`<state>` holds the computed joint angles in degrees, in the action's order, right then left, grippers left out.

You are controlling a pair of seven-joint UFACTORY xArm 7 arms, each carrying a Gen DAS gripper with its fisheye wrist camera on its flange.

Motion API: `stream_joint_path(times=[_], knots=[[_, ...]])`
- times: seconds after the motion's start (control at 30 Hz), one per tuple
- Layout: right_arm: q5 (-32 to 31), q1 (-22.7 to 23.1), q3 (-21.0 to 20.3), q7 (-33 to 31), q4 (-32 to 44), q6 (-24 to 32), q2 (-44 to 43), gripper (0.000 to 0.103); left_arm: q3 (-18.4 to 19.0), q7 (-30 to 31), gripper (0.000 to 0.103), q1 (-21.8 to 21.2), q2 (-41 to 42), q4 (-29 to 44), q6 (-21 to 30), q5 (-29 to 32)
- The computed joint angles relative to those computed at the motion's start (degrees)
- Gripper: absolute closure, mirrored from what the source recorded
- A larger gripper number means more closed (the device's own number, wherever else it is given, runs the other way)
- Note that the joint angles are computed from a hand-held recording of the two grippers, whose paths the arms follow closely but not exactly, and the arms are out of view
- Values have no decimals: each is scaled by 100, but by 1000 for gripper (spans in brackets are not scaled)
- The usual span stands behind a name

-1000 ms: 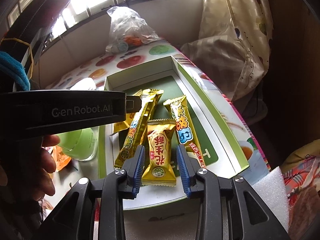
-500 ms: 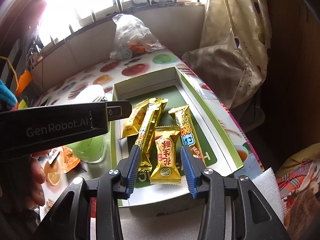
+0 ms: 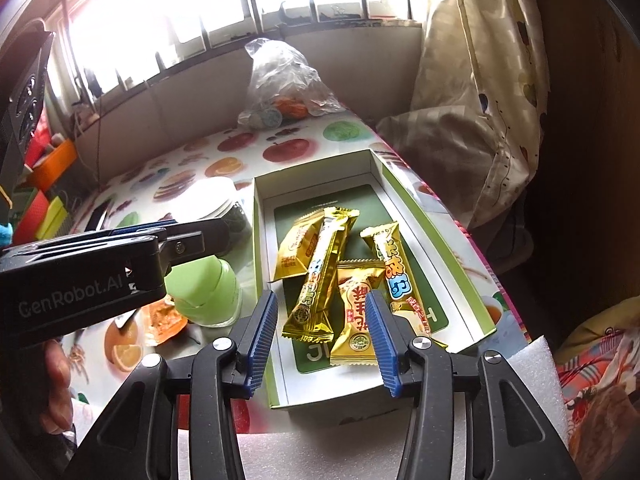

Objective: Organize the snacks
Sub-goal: 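Withdraw both open tools from the box back over the snack pile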

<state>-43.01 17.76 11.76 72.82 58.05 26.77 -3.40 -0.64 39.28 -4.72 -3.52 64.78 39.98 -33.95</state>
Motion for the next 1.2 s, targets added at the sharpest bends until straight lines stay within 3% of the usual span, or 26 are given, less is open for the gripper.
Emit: stream_joint_path(times=[0.67, 1.2], knots=[[-237, 443, 12, -135, 642, -55, 425, 58, 510, 141, 58, 404, -448, -603, -350, -247], [124, 1146, -218, -1117, 1572, -113, 1283, 58, 851, -64, 58, 1137, -184, -587, -618, -186]])
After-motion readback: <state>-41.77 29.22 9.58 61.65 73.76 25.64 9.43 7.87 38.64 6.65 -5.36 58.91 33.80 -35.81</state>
